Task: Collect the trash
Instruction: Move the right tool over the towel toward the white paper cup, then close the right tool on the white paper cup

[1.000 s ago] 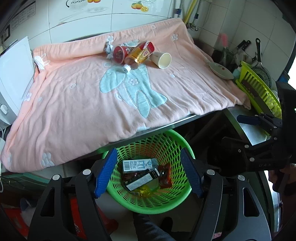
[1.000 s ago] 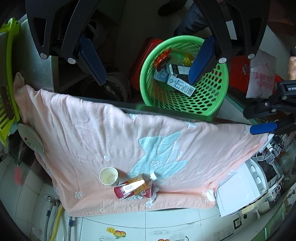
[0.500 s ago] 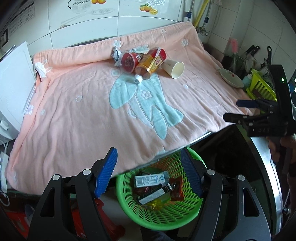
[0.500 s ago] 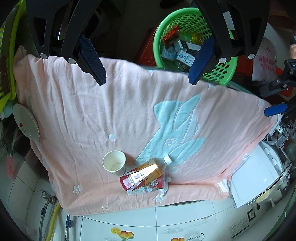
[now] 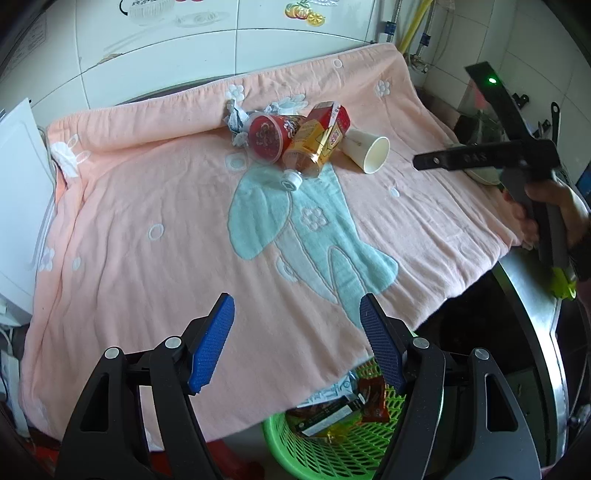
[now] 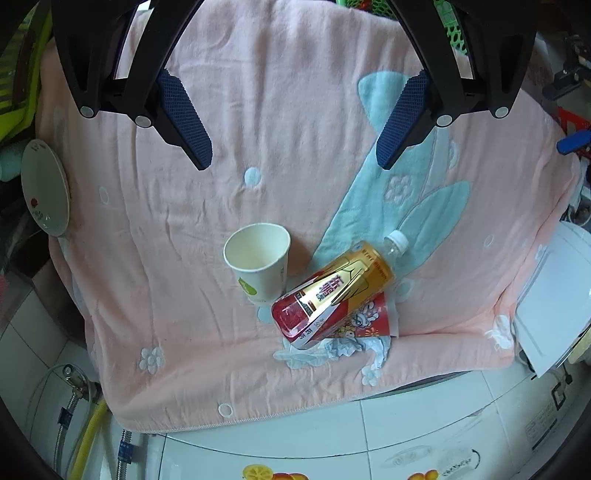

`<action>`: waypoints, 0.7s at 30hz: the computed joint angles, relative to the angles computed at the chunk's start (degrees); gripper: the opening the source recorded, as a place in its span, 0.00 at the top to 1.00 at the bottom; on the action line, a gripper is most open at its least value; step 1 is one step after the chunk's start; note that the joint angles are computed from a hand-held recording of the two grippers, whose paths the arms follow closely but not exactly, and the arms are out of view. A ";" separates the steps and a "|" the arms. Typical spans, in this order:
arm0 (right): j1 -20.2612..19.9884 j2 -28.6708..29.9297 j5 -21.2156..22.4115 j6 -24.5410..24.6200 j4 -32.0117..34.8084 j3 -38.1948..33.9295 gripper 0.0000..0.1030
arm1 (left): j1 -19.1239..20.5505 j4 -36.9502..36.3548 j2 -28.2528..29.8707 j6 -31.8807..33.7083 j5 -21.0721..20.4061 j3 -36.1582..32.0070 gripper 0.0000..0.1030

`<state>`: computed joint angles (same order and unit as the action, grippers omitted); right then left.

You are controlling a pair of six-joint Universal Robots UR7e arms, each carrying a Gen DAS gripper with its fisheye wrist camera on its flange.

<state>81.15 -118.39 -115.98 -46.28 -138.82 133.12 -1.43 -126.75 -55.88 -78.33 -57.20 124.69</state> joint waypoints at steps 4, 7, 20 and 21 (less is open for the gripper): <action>2.65 8.28 -3.81 2.05 -5.22 -2.85 0.15 | 2.16 -0.83 -1.15 2.70 1.02 0.71 0.32; 3.45 12.90 -5.18 3.30 -7.64 -4.74 0.15 | 3.67 -1.30 -1.99 4.45 1.65 1.12 0.32; 2.99 26.72 -9.87 5.72 -12.15 -11.12 0.15 | 8.73 -3.94 -3.10 9.82 2.13 2.51 0.32; 2.71 27.40 -10.12 5.98 -12.34 -11.49 0.15 | 9.01 -3.94 -3.03 10.10 2.21 2.43 0.32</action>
